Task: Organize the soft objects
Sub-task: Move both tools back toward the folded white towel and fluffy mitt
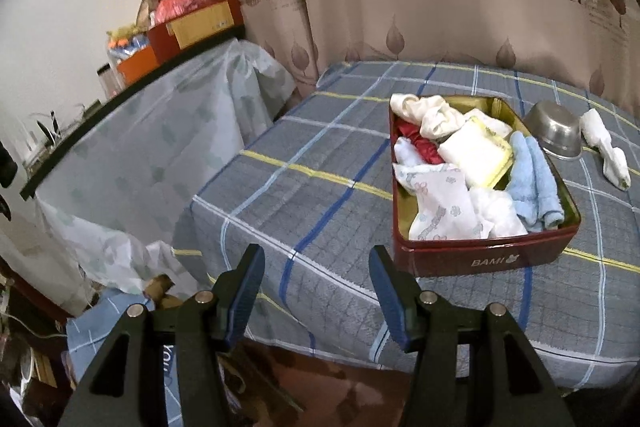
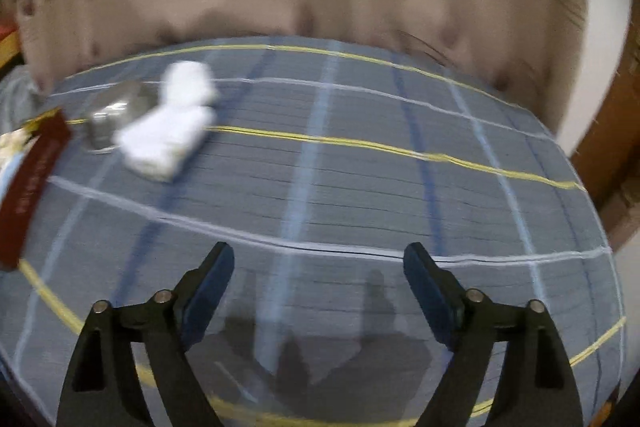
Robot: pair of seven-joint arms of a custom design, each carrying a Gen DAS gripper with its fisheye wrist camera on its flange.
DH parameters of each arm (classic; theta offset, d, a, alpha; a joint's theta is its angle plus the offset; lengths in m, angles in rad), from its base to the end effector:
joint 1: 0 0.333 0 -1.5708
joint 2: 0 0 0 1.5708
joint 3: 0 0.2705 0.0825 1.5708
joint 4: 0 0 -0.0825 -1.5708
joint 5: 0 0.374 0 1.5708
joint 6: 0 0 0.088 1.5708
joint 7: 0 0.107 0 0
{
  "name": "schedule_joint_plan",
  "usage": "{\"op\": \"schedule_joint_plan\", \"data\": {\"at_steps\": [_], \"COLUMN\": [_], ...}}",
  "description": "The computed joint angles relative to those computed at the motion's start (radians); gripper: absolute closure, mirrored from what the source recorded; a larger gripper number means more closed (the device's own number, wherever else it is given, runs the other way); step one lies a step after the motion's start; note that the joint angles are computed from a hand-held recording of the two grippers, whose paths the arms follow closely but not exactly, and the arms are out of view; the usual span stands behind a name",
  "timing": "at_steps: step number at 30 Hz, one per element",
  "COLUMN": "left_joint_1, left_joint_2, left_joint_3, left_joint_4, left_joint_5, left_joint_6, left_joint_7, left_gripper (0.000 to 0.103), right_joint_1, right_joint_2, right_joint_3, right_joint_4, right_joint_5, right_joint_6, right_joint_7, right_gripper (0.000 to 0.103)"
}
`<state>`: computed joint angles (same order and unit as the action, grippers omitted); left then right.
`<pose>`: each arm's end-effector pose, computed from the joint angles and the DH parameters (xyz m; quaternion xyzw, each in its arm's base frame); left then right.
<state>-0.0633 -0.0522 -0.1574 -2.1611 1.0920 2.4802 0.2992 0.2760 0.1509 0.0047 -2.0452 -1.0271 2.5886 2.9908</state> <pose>0.5373 -0.1245 0.4167 -0.7217 0.5485 -0.1405 0.3983 0.5632 0.1790 0.3635 -0.5342 0.7576 -0.3226 0.1913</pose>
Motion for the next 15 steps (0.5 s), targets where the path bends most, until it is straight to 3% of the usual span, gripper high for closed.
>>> {"op": "schedule_joint_plan", "data": {"at_steps": [8, 12, 15], "left_joint_1": [-0.025, -0.056, -0.09], "left_joint_2": [0.01, 0.073, 0.165], "left_joint_3": [-0.017, -0.027, -0.048], "left_joint_4": [0.013, 0.086, 0.193], "left_joint_5": [-0.03, -0.209, -0.323], "left_joint_6": [0.072, 0.171, 0.227], "left_joint_7": [0.101, 0.32, 0.501], "left_gripper": [0.047, 0.047, 0.047], "right_joint_1": [-0.052, -0.061, -0.067], "right_joint_2": [-0.047, -0.034, -0.048], "right_joint_3": [-0.027, -0.024, -0.035], "right_joint_4": [-0.104, -0.097, -0.115], "right_joint_5": [-0.086, -0.089, -0.165], "right_joint_6": [0.136, 0.169, 0.214], "right_joint_7": [0.172, 0.157, 0.239], "right_gripper": [0.013, 0.011, 0.01]}}
